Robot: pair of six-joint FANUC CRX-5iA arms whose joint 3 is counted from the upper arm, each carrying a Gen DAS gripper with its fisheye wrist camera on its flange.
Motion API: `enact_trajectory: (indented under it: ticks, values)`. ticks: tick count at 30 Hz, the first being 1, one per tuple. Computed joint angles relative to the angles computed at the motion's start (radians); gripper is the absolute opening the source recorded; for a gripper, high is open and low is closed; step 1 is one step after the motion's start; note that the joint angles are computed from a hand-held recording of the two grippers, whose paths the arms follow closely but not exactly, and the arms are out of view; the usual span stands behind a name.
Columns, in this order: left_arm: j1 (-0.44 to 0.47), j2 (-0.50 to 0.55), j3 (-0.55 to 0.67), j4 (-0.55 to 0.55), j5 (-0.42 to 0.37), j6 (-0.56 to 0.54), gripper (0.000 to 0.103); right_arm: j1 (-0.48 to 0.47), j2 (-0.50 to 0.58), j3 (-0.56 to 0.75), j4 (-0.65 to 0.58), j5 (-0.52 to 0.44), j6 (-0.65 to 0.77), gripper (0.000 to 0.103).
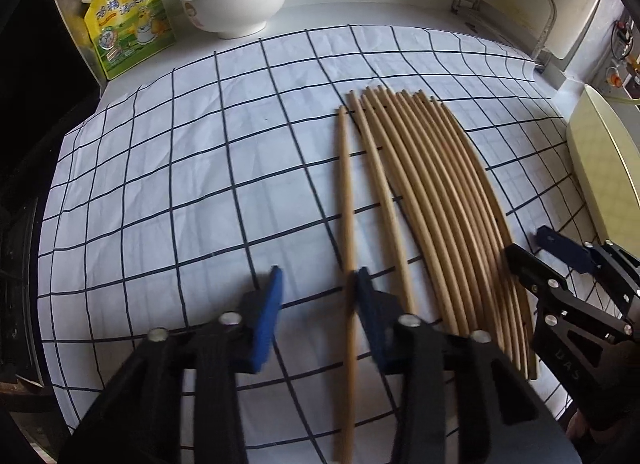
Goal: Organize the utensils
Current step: 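Lower the right gripper onto the outermost chopstick and close on it, then carry the chopstick into the white basin and open the right gripper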
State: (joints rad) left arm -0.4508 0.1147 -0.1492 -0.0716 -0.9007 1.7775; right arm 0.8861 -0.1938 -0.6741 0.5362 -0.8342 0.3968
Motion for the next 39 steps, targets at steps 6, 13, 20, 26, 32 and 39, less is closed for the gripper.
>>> enact_trajectory:
  ticks: [6,13,20,26,32,39]
  values:
    - [0.026,0.011,-0.001,0.065,-0.006,-0.056,0.007,-0.007,0.001,0.016,-0.037,0.006,0.028,0.006]
    - [0.049,-0.012,0.001,0.12,-0.04,-0.106,0.007,-0.018,-0.047,0.021,-0.096,0.014,0.026,0.006]
    - [0.003,-0.041,0.065,0.086,-0.076,-0.071,0.007,-0.01,-0.152,0.009,-0.07,0.003,0.01,0.006]
    - [-0.092,-0.001,0.165,0.103,-0.057,-0.079,0.007,-0.031,-0.303,-0.024,-0.019,-0.078,0.0,0.006]
    - [-0.213,0.132,0.349,0.14,-0.036,-0.091,0.007,-0.116,-0.461,-0.066,0.007,-0.211,0.028,0.006]
    - [-0.328,0.331,0.588,0.192,-0.065,-0.127,0.007,-0.386,-0.532,-0.094,-0.092,-0.228,0.174,0.006]
